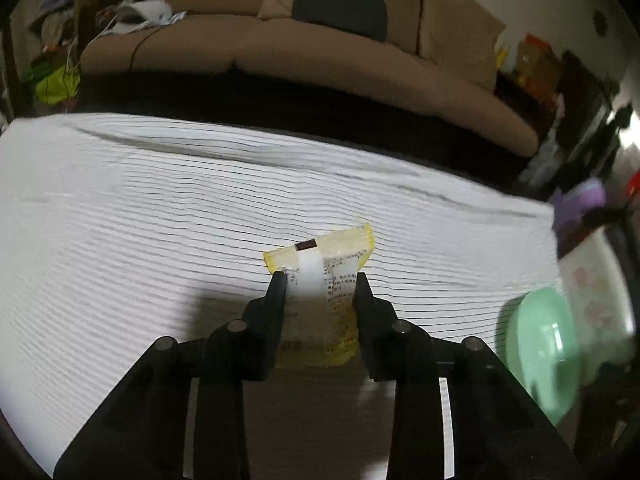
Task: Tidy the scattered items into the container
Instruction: 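Grasp the yellow-edged clear packet with the left tool while the right tool holds the green dish, then lift the packet and green dish and carry both over the bin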
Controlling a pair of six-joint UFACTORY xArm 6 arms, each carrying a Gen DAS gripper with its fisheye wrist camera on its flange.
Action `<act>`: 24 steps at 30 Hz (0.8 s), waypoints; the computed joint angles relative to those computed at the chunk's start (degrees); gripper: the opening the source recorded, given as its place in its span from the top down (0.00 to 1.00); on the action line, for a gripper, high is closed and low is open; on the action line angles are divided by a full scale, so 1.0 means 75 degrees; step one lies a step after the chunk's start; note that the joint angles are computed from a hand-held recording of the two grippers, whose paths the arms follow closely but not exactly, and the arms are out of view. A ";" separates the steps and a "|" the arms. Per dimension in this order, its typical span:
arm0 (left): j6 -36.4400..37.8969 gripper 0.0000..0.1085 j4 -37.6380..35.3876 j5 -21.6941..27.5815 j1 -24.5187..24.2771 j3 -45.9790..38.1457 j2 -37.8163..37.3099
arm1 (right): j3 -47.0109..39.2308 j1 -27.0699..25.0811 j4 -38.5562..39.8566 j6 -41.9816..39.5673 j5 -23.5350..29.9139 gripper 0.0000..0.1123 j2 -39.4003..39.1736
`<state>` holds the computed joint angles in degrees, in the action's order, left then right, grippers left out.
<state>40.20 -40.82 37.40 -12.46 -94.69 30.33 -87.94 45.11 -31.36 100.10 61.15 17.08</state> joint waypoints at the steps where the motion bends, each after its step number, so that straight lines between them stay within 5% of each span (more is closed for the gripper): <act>1: 0.0035 0.73 -0.0132 0.0103 0.0113 -0.0055 -0.0027 | 0.0002 -0.0043 0.0147 -0.0052 -0.0050 0.22 0.0063; 8: 0.0199 0.72 -0.0606 0.0433 0.0723 -0.0729 0.0142 | -0.0833 -0.0091 -0.0114 0.0052 0.0704 0.20 0.1046; 10: 0.0106 0.72 -0.0554 0.0555 0.0823 -0.0932 0.0239 | -0.0873 0.0001 -0.0437 0.0390 0.0890 0.27 0.1123; 12: 0.0114 0.72 -0.0667 0.0654 0.0893 -0.0999 0.0233 | -0.0640 0.0033 -0.0605 0.0618 0.0855 0.54 0.0964; 13: 0.0116 0.72 -0.0692 0.0676 0.0907 -0.1021 0.0205 | -0.0303 -0.0022 -0.0731 0.0699 0.0376 0.94 0.0765; 15: 0.0224 0.72 -0.0745 0.0702 0.0929 -0.0993 0.0067 | 0.0419 -0.0174 -0.0891 0.0998 -0.0725 0.95 0.0374; 21: 0.0783 0.72 -0.1065 0.0419 0.0882 -0.0531 -0.0673 | 0.0744 -0.0119 -0.2247 0.1523 -0.1738 0.96 0.0015; 24: 0.1019 0.72 -0.1315 0.0432 0.0925 -0.0315 -0.1142 | 0.0244 0.0264 -0.2663 0.1261 -0.0797 0.97 -0.0041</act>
<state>47.85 -50.68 40.64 -5.52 -97.05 21.76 -86.11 47.08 -51.33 109.55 55.17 16.77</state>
